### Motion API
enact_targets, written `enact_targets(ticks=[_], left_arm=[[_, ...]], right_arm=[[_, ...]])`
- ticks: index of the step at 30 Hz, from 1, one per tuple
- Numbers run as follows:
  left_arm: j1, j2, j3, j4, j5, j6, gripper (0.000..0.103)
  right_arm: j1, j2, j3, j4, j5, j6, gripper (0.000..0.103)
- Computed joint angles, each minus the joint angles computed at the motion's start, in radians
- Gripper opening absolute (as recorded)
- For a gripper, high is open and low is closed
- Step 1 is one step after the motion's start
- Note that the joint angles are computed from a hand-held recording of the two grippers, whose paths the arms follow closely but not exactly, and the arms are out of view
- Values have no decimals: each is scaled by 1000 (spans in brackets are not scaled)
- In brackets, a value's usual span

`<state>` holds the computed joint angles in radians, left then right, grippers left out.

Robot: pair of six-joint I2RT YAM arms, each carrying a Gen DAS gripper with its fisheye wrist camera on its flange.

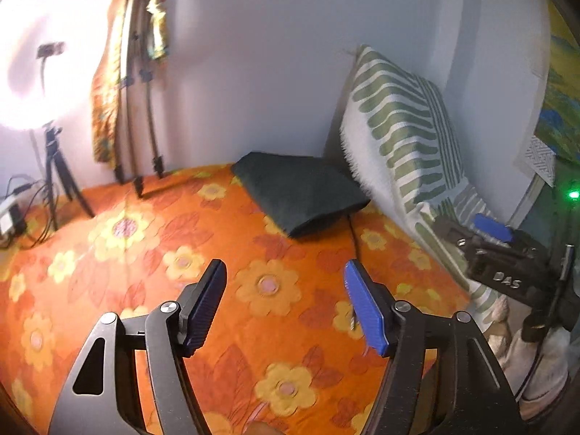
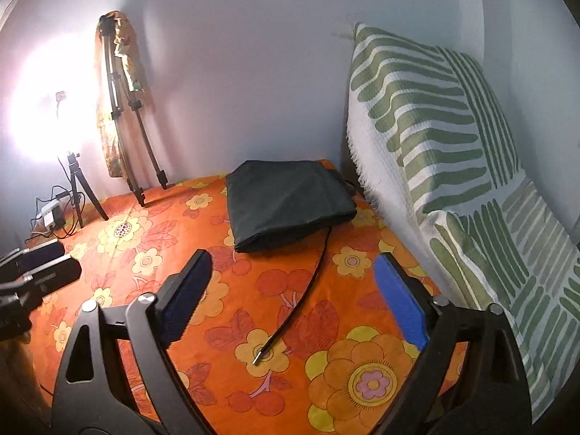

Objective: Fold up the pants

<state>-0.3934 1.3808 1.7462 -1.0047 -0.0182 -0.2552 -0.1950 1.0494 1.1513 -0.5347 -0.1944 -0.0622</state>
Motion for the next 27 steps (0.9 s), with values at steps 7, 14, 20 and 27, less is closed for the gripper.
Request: enact_targets(ticks=[7,14,20,27], left_arm=[[10,-70,-81,-19,-71,21,69],[-1,-113,-114,-48,-107,24,69],[-18,-111,-114,-56,-117,22,69],[-38,-113,-117,-51,-130,18,69]], right_arm=[[104,-63,-76,66,69,25,103],[165,-79,-100,84,128,29,103],[175,-87,-108,80,145,32,103],[170,-85,-107,81,139,30,103]])
